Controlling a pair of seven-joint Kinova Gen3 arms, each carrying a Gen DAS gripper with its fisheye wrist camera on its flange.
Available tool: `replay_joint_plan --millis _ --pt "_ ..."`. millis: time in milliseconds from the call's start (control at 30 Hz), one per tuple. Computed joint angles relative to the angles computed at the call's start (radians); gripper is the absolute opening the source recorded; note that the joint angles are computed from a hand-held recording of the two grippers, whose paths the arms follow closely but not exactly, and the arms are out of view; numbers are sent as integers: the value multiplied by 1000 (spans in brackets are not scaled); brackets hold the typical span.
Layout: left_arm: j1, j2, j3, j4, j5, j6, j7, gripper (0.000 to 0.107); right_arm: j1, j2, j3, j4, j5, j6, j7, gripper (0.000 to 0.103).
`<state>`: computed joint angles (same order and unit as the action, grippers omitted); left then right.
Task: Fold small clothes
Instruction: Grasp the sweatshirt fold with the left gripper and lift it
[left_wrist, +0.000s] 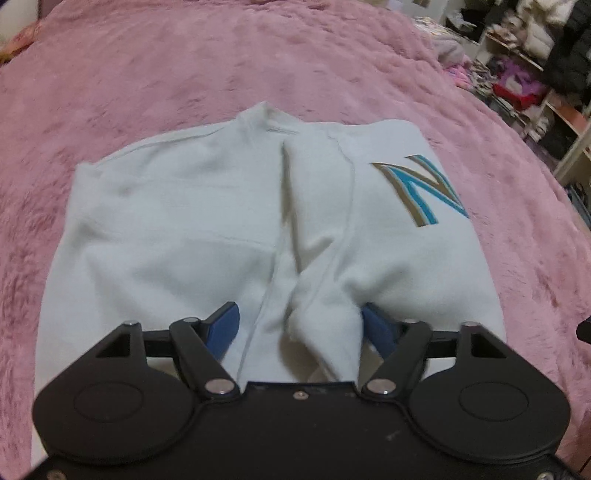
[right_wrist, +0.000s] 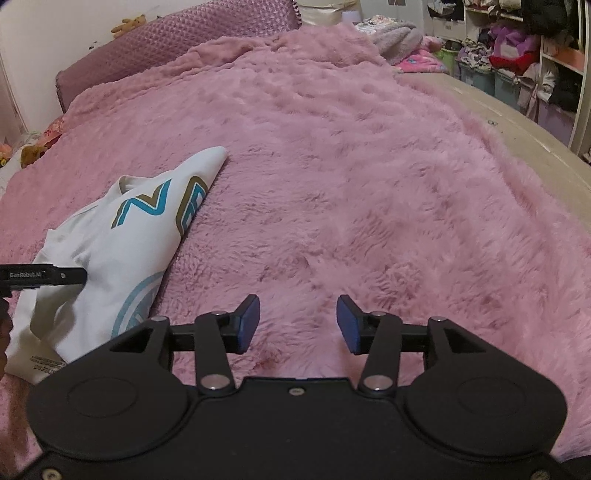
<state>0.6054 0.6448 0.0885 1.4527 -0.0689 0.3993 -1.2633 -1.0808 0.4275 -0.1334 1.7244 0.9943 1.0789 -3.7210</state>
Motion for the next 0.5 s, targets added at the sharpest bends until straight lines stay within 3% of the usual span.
replay_joint_plan --millis 100,200,300,400,500 --pt "-85 -22 109 63 13 -91 -3 14 5 6 -3 -11 -11 0 26 43" --pt "-111 -48 143 129 -51 -173 32 10 2 9 1 -18 -20 7 37 44" --pt "-227 -68 262 213 -43 -288 51 9 -1 8 3 -17 -22 4 34 44" --pt "-364 -61 400 282 39 -398 -42 9 -1 11 4 -22 -29 8 42 44" --pt "-443 -56 485 304 99 -417 -153 9 1 19 5 -34 -39 9 58 44"
